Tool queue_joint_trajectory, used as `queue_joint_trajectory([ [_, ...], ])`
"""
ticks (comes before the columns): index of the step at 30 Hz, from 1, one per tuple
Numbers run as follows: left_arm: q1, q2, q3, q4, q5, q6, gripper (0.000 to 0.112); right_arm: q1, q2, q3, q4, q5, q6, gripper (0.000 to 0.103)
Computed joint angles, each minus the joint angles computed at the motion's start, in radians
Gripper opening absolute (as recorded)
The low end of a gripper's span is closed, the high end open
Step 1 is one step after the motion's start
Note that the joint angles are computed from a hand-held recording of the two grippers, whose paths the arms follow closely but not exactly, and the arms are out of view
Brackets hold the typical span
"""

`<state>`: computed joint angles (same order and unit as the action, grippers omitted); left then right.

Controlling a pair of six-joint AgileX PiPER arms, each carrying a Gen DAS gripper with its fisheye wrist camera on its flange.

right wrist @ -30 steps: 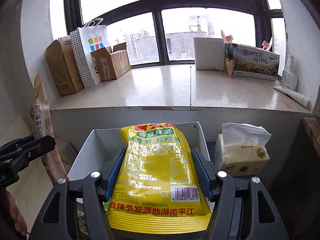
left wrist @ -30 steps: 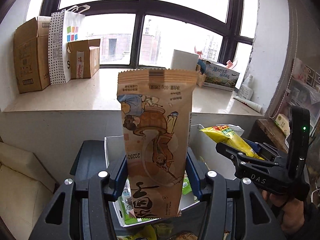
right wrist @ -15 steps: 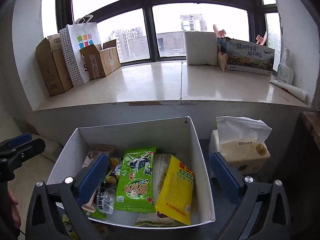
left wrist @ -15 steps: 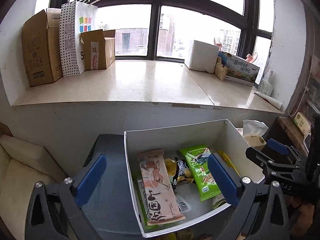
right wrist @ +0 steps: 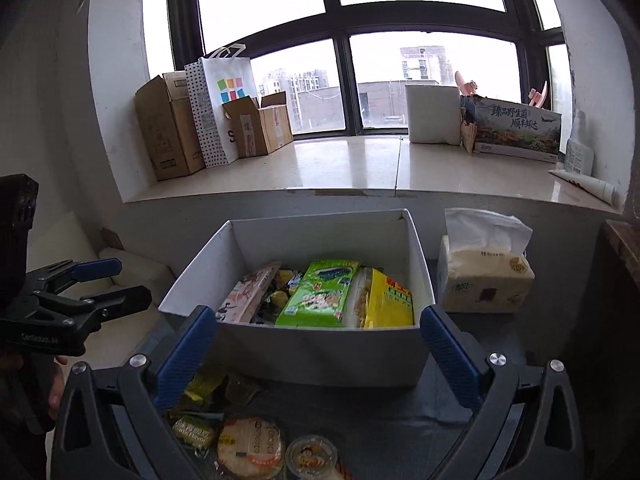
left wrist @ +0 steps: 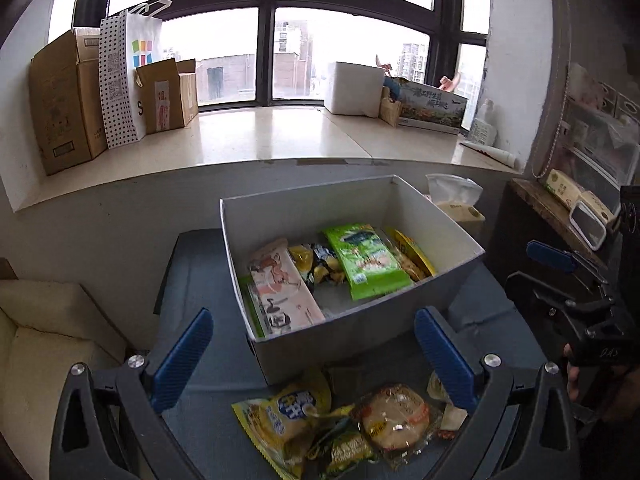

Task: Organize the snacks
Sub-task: 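Carry both held bags into the white box and open both grippers, then grasp the round jelly cup with the right gripper while the left grasps the yellow chip bag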

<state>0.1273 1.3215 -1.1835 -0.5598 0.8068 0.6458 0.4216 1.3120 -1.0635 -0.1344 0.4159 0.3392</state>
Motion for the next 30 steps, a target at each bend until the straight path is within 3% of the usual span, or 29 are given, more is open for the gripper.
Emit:
queue_joint_trajectory([
  [3,0.082,-0.130,0.169,-0.117,0.063,0.129,0.103,0.026,-0.126,0.152,0.017,0.005,0.032,0.103],
  [7,0.160,-0.260,0.331,-0.144,0.122,0.173,0.103,0.167,-0.242,0.312,-0.313,0.058,0.405,0.103],
  [11,0.215,-0.314,0.416,-0.141,0.168,0.215,0.103,0.237,-0.313,0.426,-0.400,0.037,0.517,0.103],
  [14,0.234,-0.315,0.436,-0.135,0.182,0.229,0.103,0.257,-0.242,0.418,-0.443,0.054,0.534,0.103],
  [19,0.247,-0.293,0.444,-0.140,0.198,0.244,0.103,0.158,-0.078,0.388,-0.255,-0.082,0.325,0.103],
  [21,0.253,-0.307,0.451,-0.142,0.200,0.252,0.103,0.144,-0.008,0.356,-0.281,-0.092,0.347,0.103],
  [24,0.259,-0.306,0.454,-0.142,0.204,0.256,0.103,0.098,0.076,0.309,-0.159,-0.120,0.229,0.103],
  [28,0.274,-0.293,0.456,-0.143,0.206,0.261,0.103,0.093,0.141,0.270,-0.213,-0.130,0.266,0.103],
  [30,0.278,-0.285,0.456,-0.141,0.205,0.263,0.103,0.082,0.169,0.249,-0.148,-0.132,0.191,0.102],
])
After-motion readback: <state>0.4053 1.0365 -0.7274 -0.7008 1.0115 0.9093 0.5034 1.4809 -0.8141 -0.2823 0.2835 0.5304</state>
